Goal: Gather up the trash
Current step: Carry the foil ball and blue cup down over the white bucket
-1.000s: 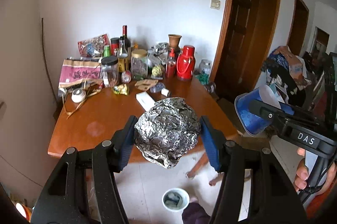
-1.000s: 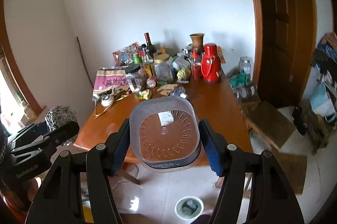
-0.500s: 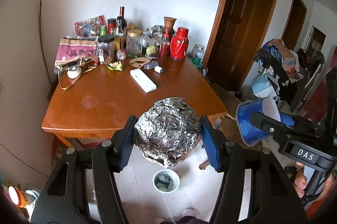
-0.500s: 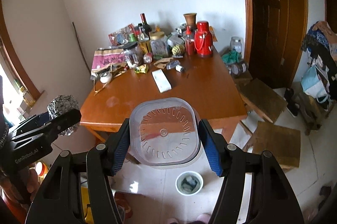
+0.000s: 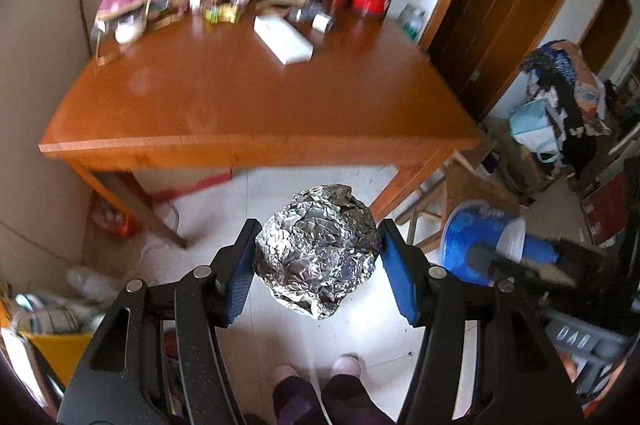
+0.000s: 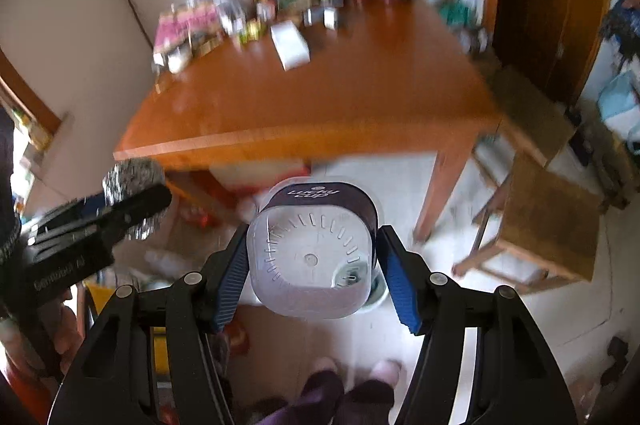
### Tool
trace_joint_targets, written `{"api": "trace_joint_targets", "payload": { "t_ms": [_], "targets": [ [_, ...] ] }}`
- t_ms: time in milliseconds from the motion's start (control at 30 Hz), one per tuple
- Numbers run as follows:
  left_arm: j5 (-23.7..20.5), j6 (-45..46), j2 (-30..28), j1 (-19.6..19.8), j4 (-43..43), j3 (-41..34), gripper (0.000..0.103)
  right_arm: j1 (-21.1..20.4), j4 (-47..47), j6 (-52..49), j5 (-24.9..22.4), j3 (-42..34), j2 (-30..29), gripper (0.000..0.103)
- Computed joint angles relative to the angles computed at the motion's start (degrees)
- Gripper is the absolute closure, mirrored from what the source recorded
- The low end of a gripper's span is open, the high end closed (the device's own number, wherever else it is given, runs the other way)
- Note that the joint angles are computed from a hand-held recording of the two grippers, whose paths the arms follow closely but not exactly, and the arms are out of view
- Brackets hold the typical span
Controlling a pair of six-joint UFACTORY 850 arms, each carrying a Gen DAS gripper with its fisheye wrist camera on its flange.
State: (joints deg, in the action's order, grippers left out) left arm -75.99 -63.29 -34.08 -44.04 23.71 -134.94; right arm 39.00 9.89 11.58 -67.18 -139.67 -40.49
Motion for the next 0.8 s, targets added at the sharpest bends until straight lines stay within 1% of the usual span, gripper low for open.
{"api": "trace_joint_targets", "payload": {
  "t_ms": [67,133,233,333,367,467,667,800],
  "targets": [
    [3.5,-2.6,1.8,0.3,-0.8,6.3,0.045,-0.4,1.4,-1.6,1.1,5.4,1.2,0.044],
    [5.7,-4.1,2.8,0.6,-1.3,10.7,0.045,-0.5,2.2,-3.1,2.7,10.4,1.9,0.044],
    [8.6,-5.6,3.6,1.2,-1.9,17.1,0.045,-0.7,2.7,-4.6,4.5,14.5,1.4,0.045],
    [13.4,-7.0,5.0,2.1,-3.4,24.4,0.045,-1.1,3.4,-5.7,6.7,17.4,0.3,0.045],
    [15.2,-7.5,5.3,2.4,-4.1,27.2,0.045,-1.2,3.4,-5.7,7.2,17.8,-0.1,0.045],
    [18.4,-8.2,5.5,3.1,-5.0,32.1,0.045,-1.3,4.2,-6.8,9.9,20.2,-1.3,0.045],
    [24.8,-10.0,5.7,4.0,-6.2,41.6,0.045,-0.9,6.2,-9.8,13.8,21.3,-5.3,0.045],
    [27.5,-10.4,4.9,4.5,-7.4,44.9,0.045,-0.3,5.0,-10.7,16.8,22.1,-6.8,0.045]
  ]
}}
